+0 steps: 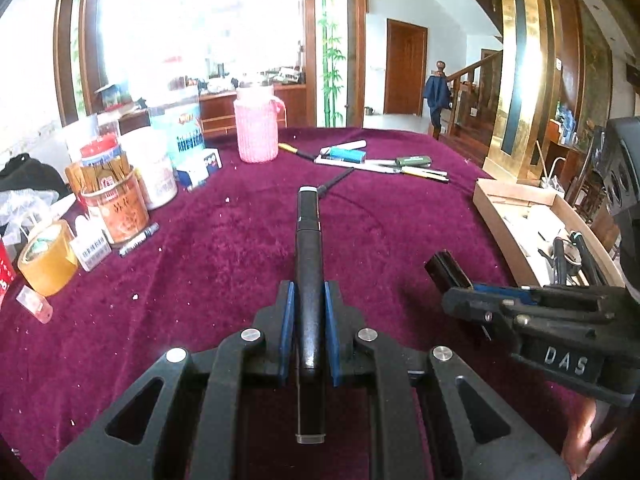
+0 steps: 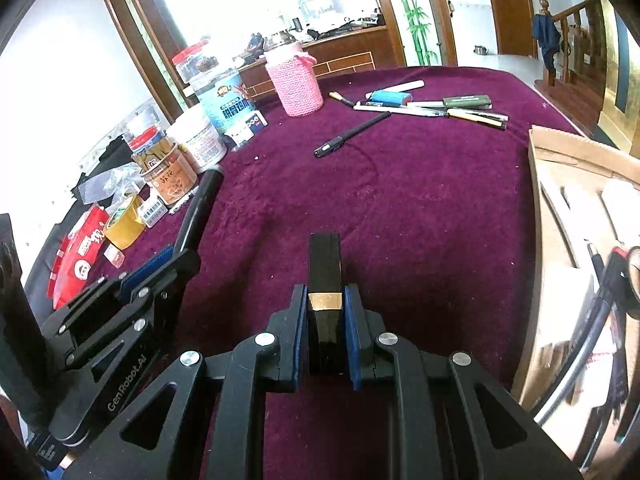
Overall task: Organize rigid objects
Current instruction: 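Lift both held black markers up from the table, then carry both black markers over the cardboard tray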
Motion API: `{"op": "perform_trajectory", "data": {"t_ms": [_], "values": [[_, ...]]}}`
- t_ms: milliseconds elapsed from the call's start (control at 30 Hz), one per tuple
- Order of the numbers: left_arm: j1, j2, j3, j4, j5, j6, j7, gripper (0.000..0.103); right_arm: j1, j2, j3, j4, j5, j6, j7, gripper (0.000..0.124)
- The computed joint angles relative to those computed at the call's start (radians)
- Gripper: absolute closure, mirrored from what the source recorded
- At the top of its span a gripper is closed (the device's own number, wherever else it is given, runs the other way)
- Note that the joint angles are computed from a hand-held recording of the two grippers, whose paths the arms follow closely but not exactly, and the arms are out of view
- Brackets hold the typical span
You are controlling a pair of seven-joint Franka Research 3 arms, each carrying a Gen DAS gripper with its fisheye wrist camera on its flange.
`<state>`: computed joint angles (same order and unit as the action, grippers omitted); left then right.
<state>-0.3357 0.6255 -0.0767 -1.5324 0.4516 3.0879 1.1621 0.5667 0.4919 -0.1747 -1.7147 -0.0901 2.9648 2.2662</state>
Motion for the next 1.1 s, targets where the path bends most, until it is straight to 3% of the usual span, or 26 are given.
{"op": "perform_trajectory", "data": {"t_ms": [533, 800, 967, 1100], "values": [[-0.254, -0.034, 0.335, -0.067, 0.100, 0.148, -0.192, 0.091, 0.092, -0.074, -0.086, -0.079, -0.136, 0.018, 0.152, 0.108], [-0.379, -0.025, 0.484, -0.082, 0.085, 0.175, -0.231, 0.091, 0.079, -0.099, -0.077, -0.112, -0.175, 0.036, 0.192, 0.108], [-0.498, -0.009, 0.619, -0.102, 0.050, 0.199, -0.239, 0.091, 0.084, -0.113, -0.088, -0.132, -0.196, 0.051, 0.216, 0.108], [-0.544, -0.003, 0.661, -0.114, 0.003, 0.211, -0.205, 0.091, 0.094, -0.130, -0.104, -0.157, -0.214, 0.069, 0.242, 0.108]]}}
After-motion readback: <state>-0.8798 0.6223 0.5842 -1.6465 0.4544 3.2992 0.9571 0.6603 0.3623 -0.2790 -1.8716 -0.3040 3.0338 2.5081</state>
